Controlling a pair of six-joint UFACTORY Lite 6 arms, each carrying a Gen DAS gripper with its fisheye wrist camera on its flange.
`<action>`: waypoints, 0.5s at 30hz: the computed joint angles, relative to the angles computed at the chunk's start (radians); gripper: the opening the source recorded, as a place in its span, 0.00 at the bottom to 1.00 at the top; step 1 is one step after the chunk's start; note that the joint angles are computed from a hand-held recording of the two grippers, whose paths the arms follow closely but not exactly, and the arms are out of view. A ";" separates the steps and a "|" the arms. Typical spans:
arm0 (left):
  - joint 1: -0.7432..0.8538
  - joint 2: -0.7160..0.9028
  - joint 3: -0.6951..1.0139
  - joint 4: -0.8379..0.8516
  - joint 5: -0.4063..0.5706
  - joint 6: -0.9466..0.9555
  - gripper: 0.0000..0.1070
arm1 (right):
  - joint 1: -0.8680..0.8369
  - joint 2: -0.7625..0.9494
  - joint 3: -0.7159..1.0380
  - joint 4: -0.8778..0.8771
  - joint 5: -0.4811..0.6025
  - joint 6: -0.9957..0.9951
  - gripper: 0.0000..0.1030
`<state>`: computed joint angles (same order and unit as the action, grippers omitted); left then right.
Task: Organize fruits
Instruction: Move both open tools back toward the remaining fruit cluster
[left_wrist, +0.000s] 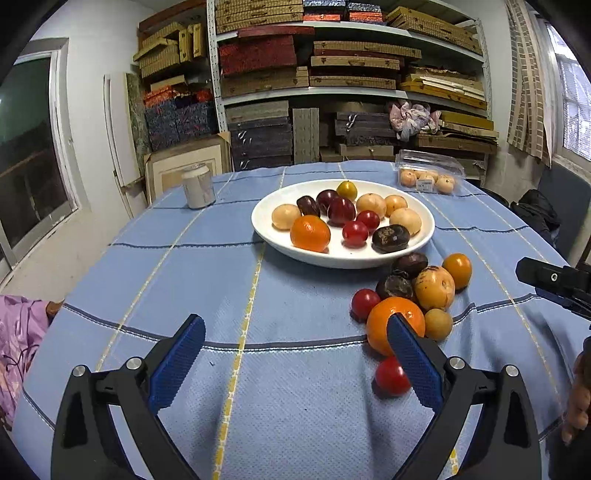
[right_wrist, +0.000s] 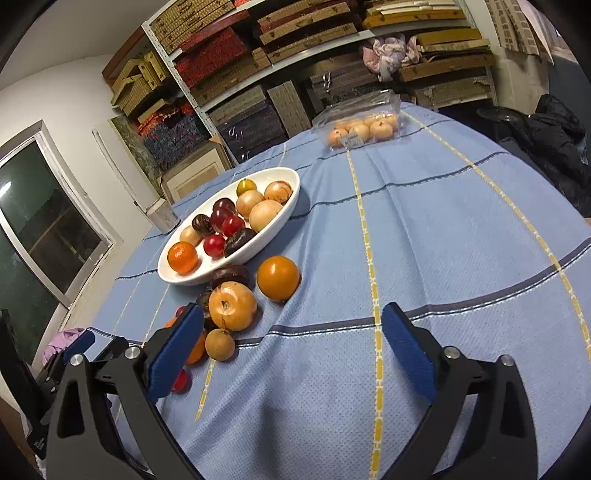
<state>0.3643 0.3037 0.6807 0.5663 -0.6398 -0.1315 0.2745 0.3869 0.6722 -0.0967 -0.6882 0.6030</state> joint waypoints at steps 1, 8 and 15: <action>-0.002 -0.003 0.003 -0.001 0.003 -0.006 0.93 | 0.000 -0.001 -0.002 -0.004 -0.003 0.003 0.92; 0.051 0.048 0.078 0.219 0.030 -0.235 0.93 | 0.032 -0.015 -0.010 0.022 -0.002 -0.049 0.92; 0.066 0.068 0.096 0.279 0.027 -0.286 0.93 | 0.050 -0.027 -0.015 0.023 -0.001 -0.068 0.92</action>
